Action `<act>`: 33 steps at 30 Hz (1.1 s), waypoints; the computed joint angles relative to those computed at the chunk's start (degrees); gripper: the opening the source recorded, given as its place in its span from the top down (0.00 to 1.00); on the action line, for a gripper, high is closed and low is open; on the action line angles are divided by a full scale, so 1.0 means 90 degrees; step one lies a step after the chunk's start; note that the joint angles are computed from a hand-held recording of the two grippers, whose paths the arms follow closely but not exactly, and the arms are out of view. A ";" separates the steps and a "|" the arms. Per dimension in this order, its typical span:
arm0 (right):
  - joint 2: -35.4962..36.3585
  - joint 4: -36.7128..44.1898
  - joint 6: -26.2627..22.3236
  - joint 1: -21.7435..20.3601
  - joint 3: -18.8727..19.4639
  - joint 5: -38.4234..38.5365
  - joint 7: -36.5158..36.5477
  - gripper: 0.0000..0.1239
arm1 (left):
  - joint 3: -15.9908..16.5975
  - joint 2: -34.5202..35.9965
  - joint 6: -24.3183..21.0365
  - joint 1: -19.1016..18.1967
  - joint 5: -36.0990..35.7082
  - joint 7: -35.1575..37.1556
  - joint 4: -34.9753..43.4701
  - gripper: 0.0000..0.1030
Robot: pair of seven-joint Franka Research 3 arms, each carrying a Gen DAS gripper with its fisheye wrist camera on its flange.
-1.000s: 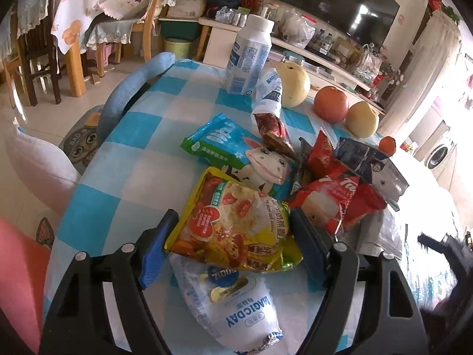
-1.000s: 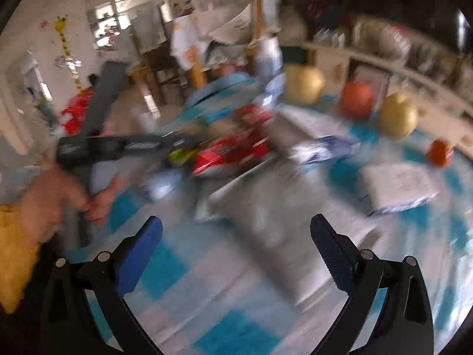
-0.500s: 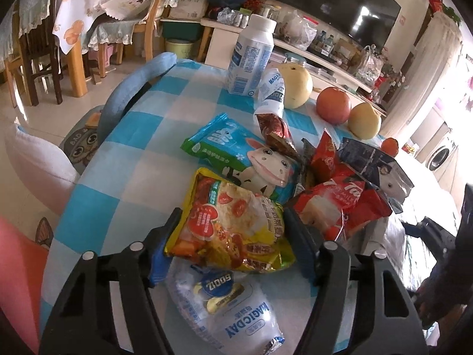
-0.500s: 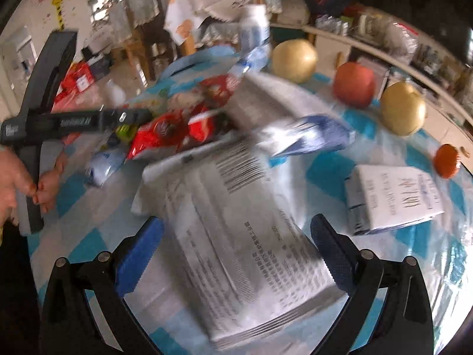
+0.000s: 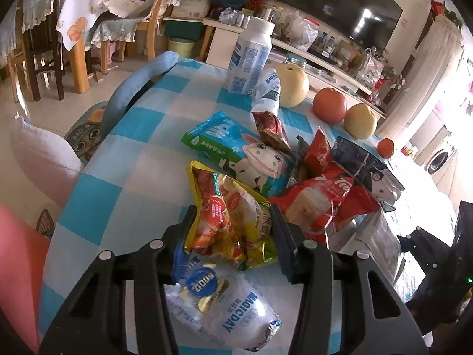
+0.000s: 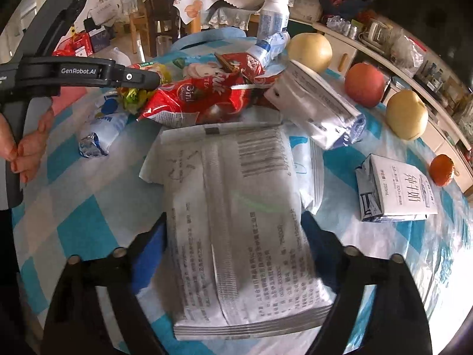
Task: Collect trash
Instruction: 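Grasp the yellow snack bag with the left tool while the right tool grasps the white paper packet, then drop the yellow snack bag into the pink bucket with the left tool while the right tool holds the packet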
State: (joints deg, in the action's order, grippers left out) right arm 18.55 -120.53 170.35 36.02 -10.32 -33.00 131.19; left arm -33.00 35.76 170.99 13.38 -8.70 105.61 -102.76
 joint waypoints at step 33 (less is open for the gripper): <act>0.0703 0.2080 0.0410 0.0536 0.0663 0.0629 0.1694 0.47 | -0.0483 -0.1696 0.1331 0.1821 0.0651 -0.1327 -0.1573 0.54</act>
State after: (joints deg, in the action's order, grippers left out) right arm 24.87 -101.81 174.04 40.85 -4.35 -27.34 146.44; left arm -37.34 20.50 182.97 29.77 -2.84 93.66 -116.91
